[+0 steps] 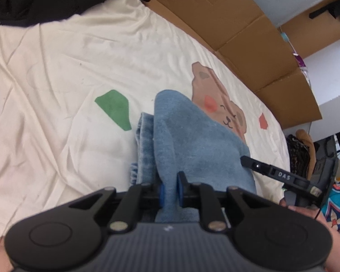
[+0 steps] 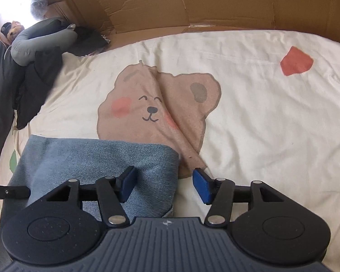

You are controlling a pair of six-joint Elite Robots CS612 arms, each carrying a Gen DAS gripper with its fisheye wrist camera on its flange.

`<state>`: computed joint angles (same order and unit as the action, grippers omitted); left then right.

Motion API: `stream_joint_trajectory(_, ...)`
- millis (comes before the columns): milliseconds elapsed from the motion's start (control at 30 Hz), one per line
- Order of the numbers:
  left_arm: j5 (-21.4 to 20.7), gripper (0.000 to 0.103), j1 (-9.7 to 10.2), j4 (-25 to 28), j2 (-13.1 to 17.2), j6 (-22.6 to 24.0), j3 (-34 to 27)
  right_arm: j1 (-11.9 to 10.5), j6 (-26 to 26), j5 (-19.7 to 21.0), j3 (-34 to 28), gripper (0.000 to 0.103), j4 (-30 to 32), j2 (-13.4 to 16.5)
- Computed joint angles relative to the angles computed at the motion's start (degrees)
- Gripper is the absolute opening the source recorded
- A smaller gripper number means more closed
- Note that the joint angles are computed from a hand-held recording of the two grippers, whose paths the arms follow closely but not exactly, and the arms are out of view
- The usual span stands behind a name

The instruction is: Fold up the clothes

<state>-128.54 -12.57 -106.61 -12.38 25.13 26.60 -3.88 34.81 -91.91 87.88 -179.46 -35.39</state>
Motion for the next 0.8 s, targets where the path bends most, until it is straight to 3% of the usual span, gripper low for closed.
stream_joint_trajectory(233, 4.6, 0.037, -0.03, -6.1, -4.3, 0.9, 7.1, 0.7, -1.1, -0.7, 1.8, 0.031, -0.6, -2.2)
stream_joint_trajectory(467, 6.6, 0.040, 0.28, -3.2, -6.0, 4.8, 9.3, 1.4, -1.3, 0.8, 5.0, 0.031, -4.4, -4.5)
stream_joint_trajectory(800, 7.2, 0.044, 0.69, -0.3, -7.0, 6.5, 11.4, 2.9, -3.9, 5.7, 8.7, 0.028, -3.6, -5.9)
